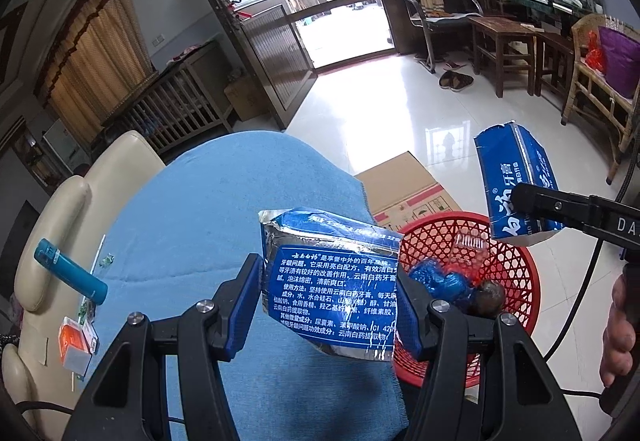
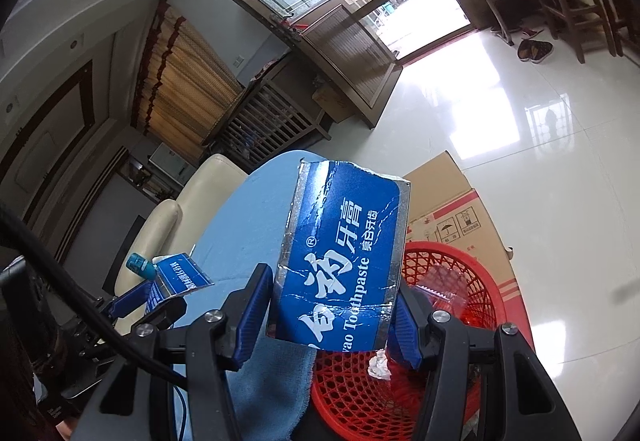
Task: Collect trash
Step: 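Open the left tool to drop the wrapper while the right tool releases the toothpaste box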
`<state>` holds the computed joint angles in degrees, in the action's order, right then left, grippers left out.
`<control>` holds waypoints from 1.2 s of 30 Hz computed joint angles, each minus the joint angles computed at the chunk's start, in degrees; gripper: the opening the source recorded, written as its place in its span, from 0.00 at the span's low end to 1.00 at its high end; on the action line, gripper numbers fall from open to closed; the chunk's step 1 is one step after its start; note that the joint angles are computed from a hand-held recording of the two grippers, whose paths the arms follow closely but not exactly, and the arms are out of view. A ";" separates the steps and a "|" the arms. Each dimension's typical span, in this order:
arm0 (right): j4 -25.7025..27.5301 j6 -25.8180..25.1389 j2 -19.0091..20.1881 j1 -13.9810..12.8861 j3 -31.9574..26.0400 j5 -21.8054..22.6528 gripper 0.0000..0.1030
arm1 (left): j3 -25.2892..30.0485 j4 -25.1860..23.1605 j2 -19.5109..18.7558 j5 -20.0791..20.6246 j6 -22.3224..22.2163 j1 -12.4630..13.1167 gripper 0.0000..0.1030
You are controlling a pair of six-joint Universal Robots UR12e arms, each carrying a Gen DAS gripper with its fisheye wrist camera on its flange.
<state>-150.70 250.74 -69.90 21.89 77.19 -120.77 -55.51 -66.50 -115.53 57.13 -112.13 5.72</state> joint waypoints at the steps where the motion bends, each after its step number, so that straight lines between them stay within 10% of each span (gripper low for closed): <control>1: 0.10 0.21 -0.09 -0.08 0.22 0.06 0.58 | -0.35 0.04 0.14 0.09 0.25 -0.09 0.60; 21: 2.79 1.68 0.12 -0.12 -0.46 -0.04 0.58 | 2.88 -9.96 -1.14 -1.34 4.41 -0.11 0.62; 36: 4.23 1.05 0.61 0.33 -1.52 -0.96 0.59 | 1.25 -5.57 -0.56 -2.37 1.73 0.40 0.65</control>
